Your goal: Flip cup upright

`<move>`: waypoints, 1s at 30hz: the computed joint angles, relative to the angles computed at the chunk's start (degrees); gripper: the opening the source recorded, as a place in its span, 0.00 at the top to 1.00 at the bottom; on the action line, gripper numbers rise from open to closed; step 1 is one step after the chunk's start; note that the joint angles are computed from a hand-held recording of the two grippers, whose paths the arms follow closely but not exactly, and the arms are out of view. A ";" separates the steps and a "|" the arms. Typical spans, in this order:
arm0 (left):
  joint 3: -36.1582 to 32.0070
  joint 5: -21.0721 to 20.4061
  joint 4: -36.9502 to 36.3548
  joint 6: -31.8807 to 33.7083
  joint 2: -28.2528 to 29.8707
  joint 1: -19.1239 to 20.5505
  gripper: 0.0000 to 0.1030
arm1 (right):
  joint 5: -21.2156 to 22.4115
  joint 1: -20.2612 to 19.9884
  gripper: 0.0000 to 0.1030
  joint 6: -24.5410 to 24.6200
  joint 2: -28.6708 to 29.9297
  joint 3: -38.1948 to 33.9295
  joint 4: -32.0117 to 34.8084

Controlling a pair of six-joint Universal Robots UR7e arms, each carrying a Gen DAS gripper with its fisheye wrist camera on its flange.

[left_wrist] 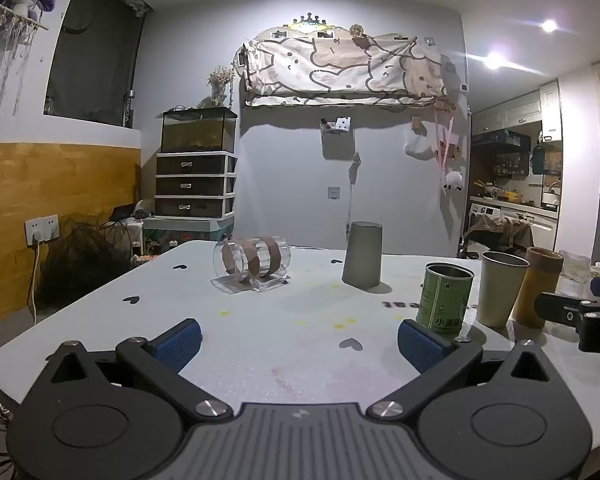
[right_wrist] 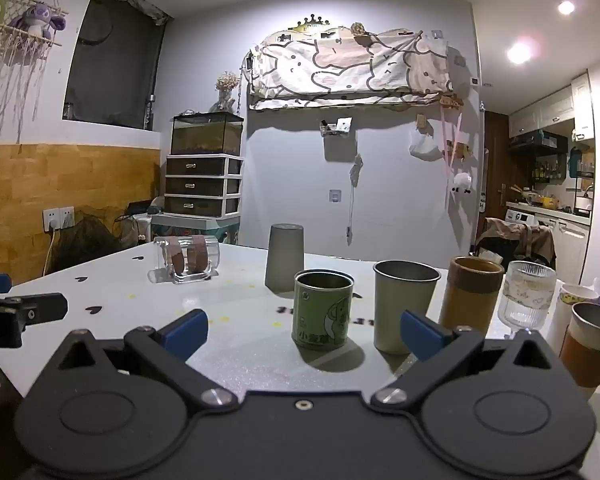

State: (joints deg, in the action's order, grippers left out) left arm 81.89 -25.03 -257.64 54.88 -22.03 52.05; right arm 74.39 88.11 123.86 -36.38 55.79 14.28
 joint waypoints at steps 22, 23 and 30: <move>0.16 0.19 0.46 -0.74 -0.09 -0.02 0.00 | 0.14 0.02 0.00 -0.13 -0.48 0.73 -0.07; 0.16 0.19 0.46 -0.74 -0.09 -0.02 0.00 | 0.14 0.02 0.00 -0.12 -0.44 0.65 0.02; 0.16 0.29 0.51 -0.82 -0.10 -0.04 0.00 | 0.14 0.03 0.00 -0.12 -0.47 0.60 0.27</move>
